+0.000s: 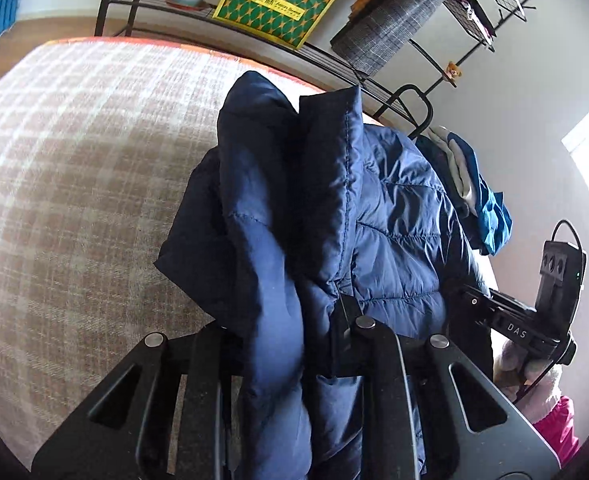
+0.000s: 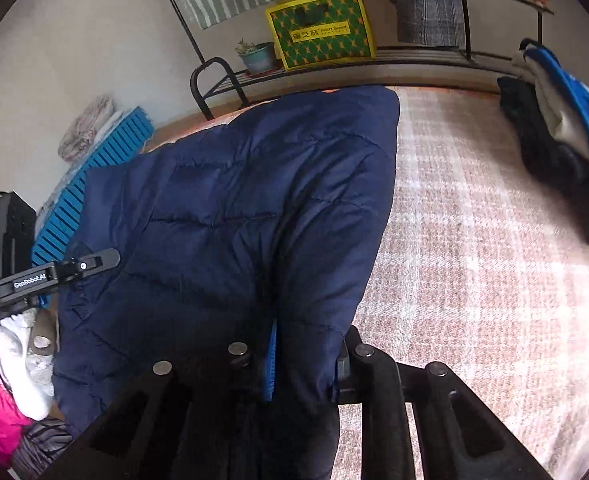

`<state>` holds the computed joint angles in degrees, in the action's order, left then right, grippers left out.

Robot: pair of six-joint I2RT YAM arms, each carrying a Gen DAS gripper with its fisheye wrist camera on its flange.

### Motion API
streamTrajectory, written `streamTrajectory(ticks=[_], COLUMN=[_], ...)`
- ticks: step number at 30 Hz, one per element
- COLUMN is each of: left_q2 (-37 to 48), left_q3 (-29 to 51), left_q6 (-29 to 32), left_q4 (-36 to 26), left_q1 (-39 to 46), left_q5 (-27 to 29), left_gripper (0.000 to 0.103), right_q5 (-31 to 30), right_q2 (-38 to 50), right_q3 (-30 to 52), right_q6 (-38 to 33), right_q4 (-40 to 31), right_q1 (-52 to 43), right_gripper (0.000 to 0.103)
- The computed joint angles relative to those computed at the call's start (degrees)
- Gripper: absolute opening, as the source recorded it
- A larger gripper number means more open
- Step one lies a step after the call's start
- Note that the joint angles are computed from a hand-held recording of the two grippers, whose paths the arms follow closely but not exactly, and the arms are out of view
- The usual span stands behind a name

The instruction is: Fold large clothes

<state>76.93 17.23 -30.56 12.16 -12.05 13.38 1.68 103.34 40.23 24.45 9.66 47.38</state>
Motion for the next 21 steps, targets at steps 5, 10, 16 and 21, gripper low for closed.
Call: streamTrajectory(ticks=[5, 10, 16, 21], left_q2=[-9.9, -23.1, -38.1, -39.1], left_q3=[-0.7, -0.3, 4.0, 9.2], left_q6=[-2.7, -5.1, -7.3, -10.3], left_q4=[-6.9, -17.4, -31.7, -36.1], left_q1=[-8.5, -16.4, -28.7, -43.3], left_q5=[-6.1, -11.0, -20.1, -31.2], left_gripper=[0.017, 0.017, 0.017, 0.017], right_q5=[11.0, 23.6, 40.3, 48.9], right_q2=[-7.0, -14.8, -22.7, -22.3], right_q3=[1.4, 4.9, 12.6, 21.6], right_q6=[1.1, 4.1, 16.6, 31.2], right_q4=[-10.8, -24.9, -47.7, -68.7], right_q1=[7.2, 16.5, 31.2, 40.9], right_gripper=[0.015, 0.015, 0.015, 0.015])
